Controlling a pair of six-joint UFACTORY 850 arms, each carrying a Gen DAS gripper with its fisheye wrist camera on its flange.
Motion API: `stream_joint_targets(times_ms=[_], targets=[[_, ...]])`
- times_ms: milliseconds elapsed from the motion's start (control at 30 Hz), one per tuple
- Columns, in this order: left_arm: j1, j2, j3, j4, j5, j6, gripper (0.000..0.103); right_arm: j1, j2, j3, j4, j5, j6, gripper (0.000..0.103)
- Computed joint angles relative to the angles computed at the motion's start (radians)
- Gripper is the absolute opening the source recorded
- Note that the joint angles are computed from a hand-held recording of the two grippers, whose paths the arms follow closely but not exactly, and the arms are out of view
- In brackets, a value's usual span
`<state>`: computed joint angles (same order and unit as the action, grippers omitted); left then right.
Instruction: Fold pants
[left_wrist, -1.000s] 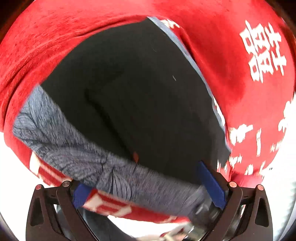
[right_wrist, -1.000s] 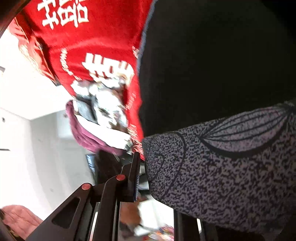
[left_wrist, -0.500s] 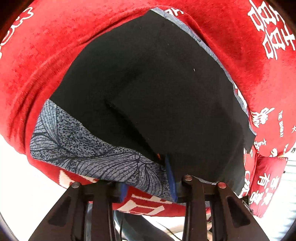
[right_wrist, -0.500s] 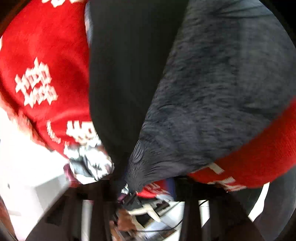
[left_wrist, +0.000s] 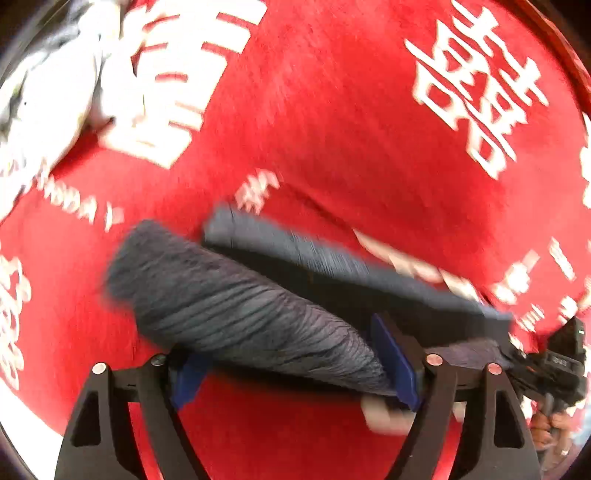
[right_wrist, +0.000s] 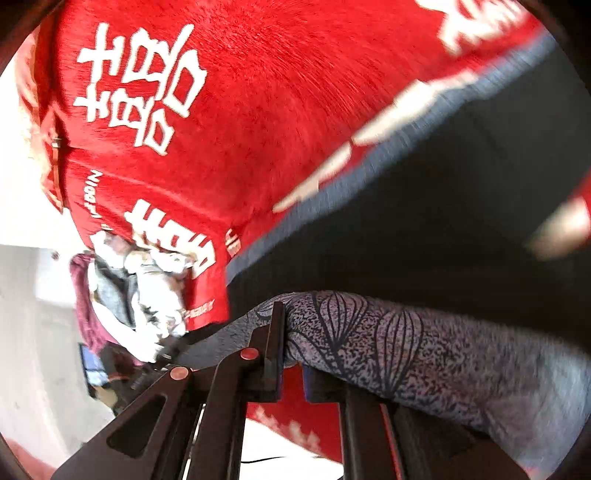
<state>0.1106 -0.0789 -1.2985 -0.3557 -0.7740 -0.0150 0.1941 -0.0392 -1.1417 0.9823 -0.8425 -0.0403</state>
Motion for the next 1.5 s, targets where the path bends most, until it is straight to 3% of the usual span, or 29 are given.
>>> stream_joint_targets(times_ms=[133,233,367,400,500,667,800,867,1033,1133,1233,1267,1300,1333,1400,1500], targets=[[-0.048,-0.142,-0.074,0.234,0.075,-0.232,0.085,0.004,-0.238,-0.166,-0.033,-0.011,-0.048,0.012],[-0.086,-0.22,-0.133,0.42,-0.002,-0.399,0.085,0.001,-0.338,-0.209,-0.111,-0.028,-0.034,0.022],[-0.109,-0.197,-0.16,0.499,-0.048,-0.437,0.085,-0.017,-0.364,-0.218,0.073,-0.055,-0.155,0.094],[-0.116,-0.182,-0.162,0.492,-0.059,-0.409,0.085,-0.021,-0.35,-0.213,0.097,-0.066,-0.178,0.096],[-0.161,-0.136,-0.167,0.382,-0.113,-0.202,0.085,-0.044,-0.3,-0.207,0.103,-0.172,-0.245,0.096],[-0.304,-0.123,-0.145,0.074,-0.237,0.083,0.085,-0.143,-0.012,0.054,-0.015,-0.172,-0.195,0.095],[-0.452,-0.181,-0.15,-0.101,-0.256,0.167,0.085,-0.318,0.271,0.312,-0.151,-0.227,-0.039,0.094],[-0.502,-0.223,-0.173,-0.168,-0.26,0.196,0.085,-0.447,0.425,0.435,-0.213,-0.296,0.052,0.093],[-0.607,-0.33,-0.266,-0.177,-0.297,0.206,0.085,-0.72,0.647,0.626,-0.261,-0.44,0.083,0.088],[-0.633,-0.367,-0.306,-0.184,-0.318,0.191,0.085,-0.812,0.68,0.719,-0.135,-0.461,0.012,0.08],[-0.631,-0.393,-0.325,-0.201,-0.328,0.173,0.085,-0.757,0.697,0.801,0.038,-0.404,0.015,0.069],[-0.629,-0.402,-0.336,-0.212,-0.328,0.161,0.085,-0.728,0.692,0.805,0.068,-0.378,0.038,0.056],[-0.628,-0.402,-0.344,-0.222,-0.332,0.151,0.085,-0.73,0.692,0.812,0.095,-0.376,0.039,0.01],[-0.624,-0.406,-0.363,-0.231,-0.333,0.145,0.085,-0.728,0.696,0.812,0.147,-0.378,0.042,0.012],[-0.621,-0.422,-0.422,-0.226,-0.325,0.133,0.085,-0.79,0.692,0.786,0.189,-0.407,0.016,0.012],[-0.611,-0.486,-0.565,-0.224,-0.319,0.098,0.085,-0.815,0.577,0.674,0.279,-0.395,-0.094,0.012]])
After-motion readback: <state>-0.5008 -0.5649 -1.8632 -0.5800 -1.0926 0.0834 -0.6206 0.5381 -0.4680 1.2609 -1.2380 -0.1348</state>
